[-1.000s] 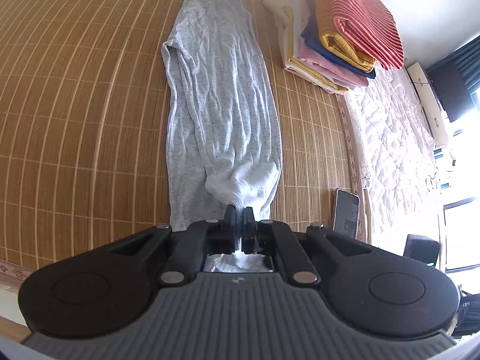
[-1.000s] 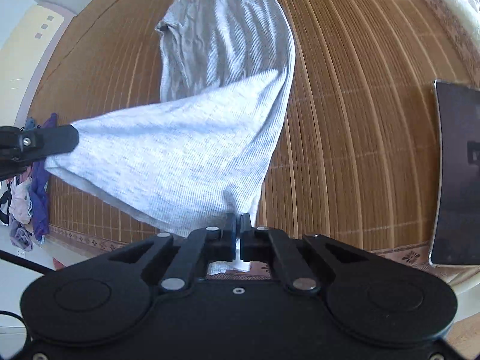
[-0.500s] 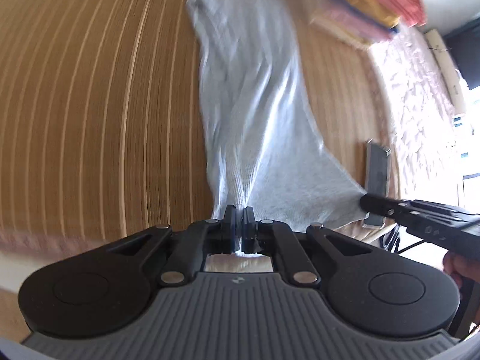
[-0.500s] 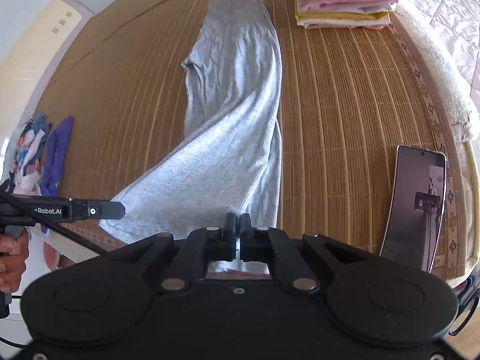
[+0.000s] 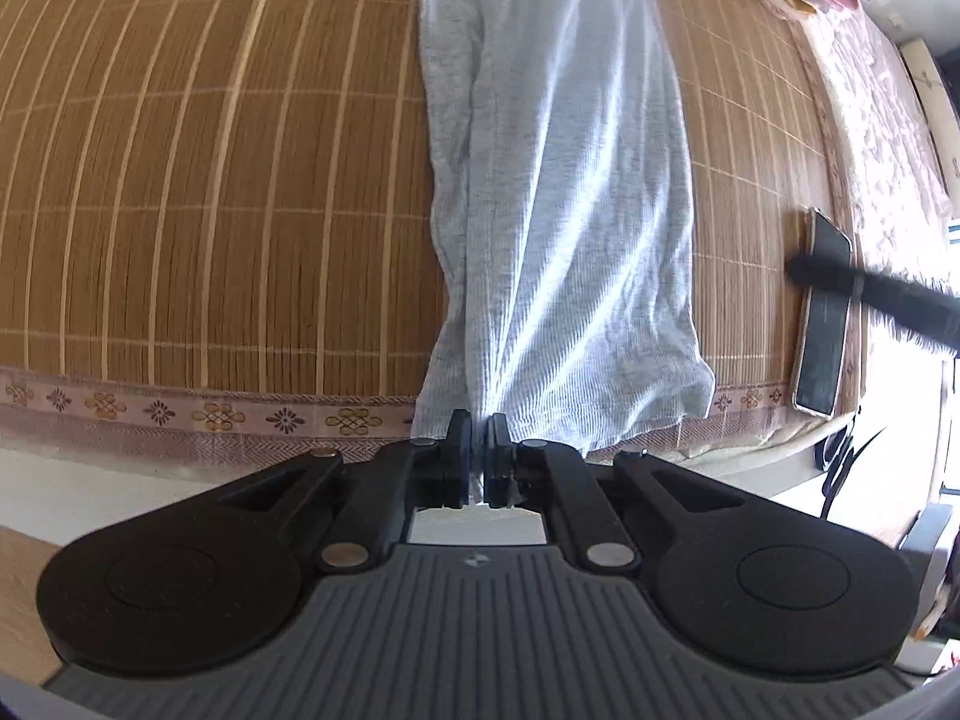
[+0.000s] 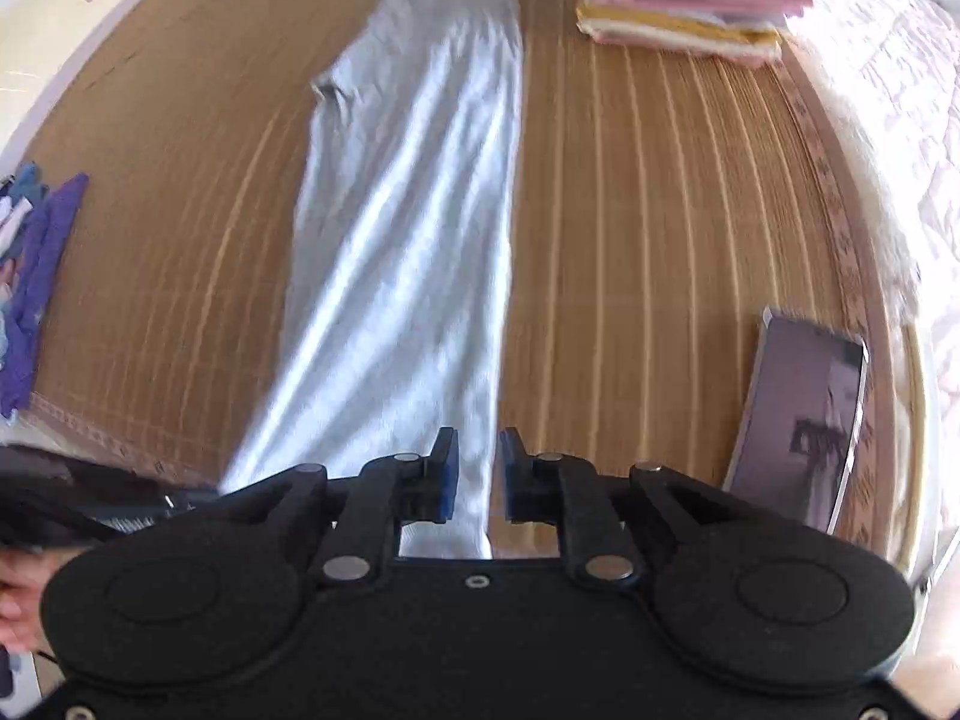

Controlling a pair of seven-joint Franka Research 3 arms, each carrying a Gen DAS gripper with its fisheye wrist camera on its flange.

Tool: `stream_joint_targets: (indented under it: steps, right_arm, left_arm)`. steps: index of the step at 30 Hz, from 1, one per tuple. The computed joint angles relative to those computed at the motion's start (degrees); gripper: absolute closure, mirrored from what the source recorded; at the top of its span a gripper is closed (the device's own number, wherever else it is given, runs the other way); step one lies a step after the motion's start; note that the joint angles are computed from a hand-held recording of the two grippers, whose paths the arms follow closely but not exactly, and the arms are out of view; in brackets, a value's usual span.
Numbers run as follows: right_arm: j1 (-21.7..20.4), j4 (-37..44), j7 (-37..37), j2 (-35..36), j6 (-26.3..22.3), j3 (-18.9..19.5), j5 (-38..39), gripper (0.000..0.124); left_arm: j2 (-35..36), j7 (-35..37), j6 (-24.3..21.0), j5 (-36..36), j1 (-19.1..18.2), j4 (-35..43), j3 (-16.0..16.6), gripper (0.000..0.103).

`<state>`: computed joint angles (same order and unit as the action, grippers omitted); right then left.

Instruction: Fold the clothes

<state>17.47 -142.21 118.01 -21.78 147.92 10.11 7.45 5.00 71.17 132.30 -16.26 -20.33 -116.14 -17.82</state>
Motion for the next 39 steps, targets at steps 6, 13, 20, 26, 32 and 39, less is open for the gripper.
stream_joint_targets:
  steps: [6, 13, 20, 26, 32, 39]
  right_arm:
    - [3.4, 15.9, -14.8, 19.1, 10.4, -4.2, 7.8, 0.095]
    - [4.8, 33.7, -14.1, 37.2, 4.5, -5.2, -1.7, 0.095]
    - [9.7, 36.4, -7.1, 39.1, 0.7, -9.5, -13.7, 0.115]
    - [10.1, 36.0, -3.1, 36.8, 1.3, -9.9, -19.1, 0.120]
    - [8.7, 40.8, -5.5, 40.4, -0.3, -7.3, -14.7, 0.120]
    - [7.9, 39.4, -7.0, 41.0, 0.8, -6.7, -8.4, 0.107]
  left_arm:
    - [-1.5, -1.4, 2.5, -2.4, -0.4, -2.1, -0.3, 0.098]
    - [-3.4, -1.1, 5.7, -5.9, -0.7, -5.1, 0.1, 0.098]
    - [-4.3, 4.2, 7.1, -10.4, -0.8, -6.2, 0.5, 0.098]
    - [-5.9, 7.8, 6.9, -13.2, -0.1, -7.5, 1.7, 0.098]
    - [-6.4, 10.6, 4.5, -16.0, 0.8, -9.1, 2.8, 0.098]
    - [-7.2, 11.4, 1.4, -17.9, 1.5, -10.8, 3.3, 0.098]
